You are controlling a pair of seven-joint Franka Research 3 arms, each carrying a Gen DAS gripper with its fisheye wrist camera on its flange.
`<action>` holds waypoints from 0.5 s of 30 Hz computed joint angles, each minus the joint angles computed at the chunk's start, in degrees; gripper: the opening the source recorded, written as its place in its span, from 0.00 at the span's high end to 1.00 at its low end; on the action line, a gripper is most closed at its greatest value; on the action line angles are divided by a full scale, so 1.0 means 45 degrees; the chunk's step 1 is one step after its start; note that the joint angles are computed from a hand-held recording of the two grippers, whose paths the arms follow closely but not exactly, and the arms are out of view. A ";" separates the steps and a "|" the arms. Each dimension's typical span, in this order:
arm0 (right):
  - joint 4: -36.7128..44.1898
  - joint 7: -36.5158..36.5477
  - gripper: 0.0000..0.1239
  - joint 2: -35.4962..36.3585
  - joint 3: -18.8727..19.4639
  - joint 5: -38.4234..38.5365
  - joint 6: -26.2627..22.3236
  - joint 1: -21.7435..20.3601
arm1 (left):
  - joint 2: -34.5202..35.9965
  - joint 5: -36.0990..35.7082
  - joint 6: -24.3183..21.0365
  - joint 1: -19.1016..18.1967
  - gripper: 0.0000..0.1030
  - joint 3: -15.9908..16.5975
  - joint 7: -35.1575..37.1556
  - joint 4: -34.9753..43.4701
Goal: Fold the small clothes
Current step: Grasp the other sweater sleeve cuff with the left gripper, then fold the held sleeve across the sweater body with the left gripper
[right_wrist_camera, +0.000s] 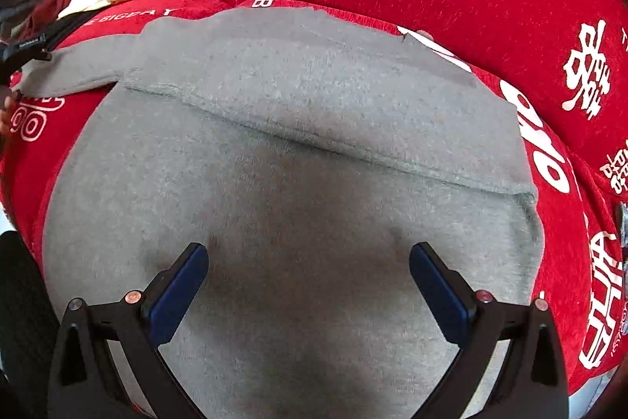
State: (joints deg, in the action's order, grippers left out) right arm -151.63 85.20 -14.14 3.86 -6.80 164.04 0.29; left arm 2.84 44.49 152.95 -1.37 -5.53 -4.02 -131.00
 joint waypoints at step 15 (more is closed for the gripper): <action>0.7547 0.6123 0.17 0.6315 -0.1381 -0.3366 -0.1188 0.2554 | -0.1277 0.3115 0.4100 0.1584 0.91 0.0246 -0.2925 -0.1992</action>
